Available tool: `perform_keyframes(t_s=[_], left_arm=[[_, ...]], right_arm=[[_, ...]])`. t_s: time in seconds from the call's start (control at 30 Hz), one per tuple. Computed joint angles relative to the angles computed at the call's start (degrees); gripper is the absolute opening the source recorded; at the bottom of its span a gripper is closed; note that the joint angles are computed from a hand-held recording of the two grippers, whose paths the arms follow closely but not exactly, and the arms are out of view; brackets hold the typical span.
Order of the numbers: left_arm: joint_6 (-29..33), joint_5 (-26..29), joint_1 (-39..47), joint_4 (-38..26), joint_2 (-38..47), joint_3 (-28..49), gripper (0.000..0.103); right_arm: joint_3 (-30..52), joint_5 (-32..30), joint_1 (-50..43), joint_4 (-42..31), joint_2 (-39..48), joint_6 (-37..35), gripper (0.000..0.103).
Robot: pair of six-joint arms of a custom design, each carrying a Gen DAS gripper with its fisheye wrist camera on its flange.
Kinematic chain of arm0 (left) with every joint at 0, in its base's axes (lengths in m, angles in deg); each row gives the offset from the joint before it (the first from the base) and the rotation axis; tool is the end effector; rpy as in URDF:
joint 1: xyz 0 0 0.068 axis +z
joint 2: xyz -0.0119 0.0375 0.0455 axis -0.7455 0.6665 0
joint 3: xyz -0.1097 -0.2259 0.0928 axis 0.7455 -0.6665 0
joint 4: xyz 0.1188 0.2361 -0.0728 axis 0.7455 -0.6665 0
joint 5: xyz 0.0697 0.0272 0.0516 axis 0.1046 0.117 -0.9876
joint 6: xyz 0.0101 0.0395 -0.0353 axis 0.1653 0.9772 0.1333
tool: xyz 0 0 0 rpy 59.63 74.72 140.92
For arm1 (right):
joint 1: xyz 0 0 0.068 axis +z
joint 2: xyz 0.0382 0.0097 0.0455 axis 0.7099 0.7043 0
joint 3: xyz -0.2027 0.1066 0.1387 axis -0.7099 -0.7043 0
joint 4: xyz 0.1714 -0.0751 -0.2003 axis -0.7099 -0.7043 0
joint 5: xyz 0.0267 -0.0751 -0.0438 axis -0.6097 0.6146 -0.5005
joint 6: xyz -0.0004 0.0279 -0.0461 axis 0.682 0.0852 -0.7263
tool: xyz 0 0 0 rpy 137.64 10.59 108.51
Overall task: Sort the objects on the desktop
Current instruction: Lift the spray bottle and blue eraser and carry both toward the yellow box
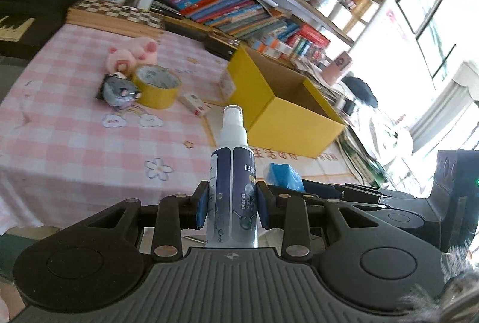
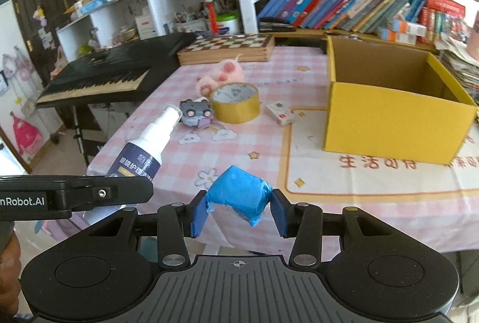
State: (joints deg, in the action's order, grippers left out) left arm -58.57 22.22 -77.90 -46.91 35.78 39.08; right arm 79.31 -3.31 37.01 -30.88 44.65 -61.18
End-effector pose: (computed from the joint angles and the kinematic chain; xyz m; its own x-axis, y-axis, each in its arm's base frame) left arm 0.2002 -0.1073 0.2101 -0.6142 -0.3869 -0.6878 -0.0401 0.8857 -0.4625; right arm 0.2765 -0.0187 0.2146 -0.6073 -0.3190 -0.7277 -0.5931 0.7914 0.1481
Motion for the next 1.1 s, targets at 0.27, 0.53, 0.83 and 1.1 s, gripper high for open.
perform_keyframes(t_s=[0.27, 0.53, 0.83, 1.1], left_arm=[[1.82, 3.36, -1.23, 3.3, 4.86, 2.04, 0.03], [4.75, 8.64, -1.81, 6.91, 13.61, 7.07, 0.03], [7.64, 11.65, -2.48, 8.32, 23.39, 14.93, 0.03], [7.46, 12.65, -2.31, 7.96, 29.65, 20.69, 0.03]], right_arm=[[-1.28, 0.43, -4.04, 0.2, -1.8, 0.05, 0.045], [-0.4, 0.58, -10.01, 0.83, 0.01, 1.22, 0.045], [3.16, 0.13, -13.86, 1.58, 4.65, 1.7, 0.045], [8.28, 0.03, -14.82, 0.71, 10.23, 1.14, 0.045]])
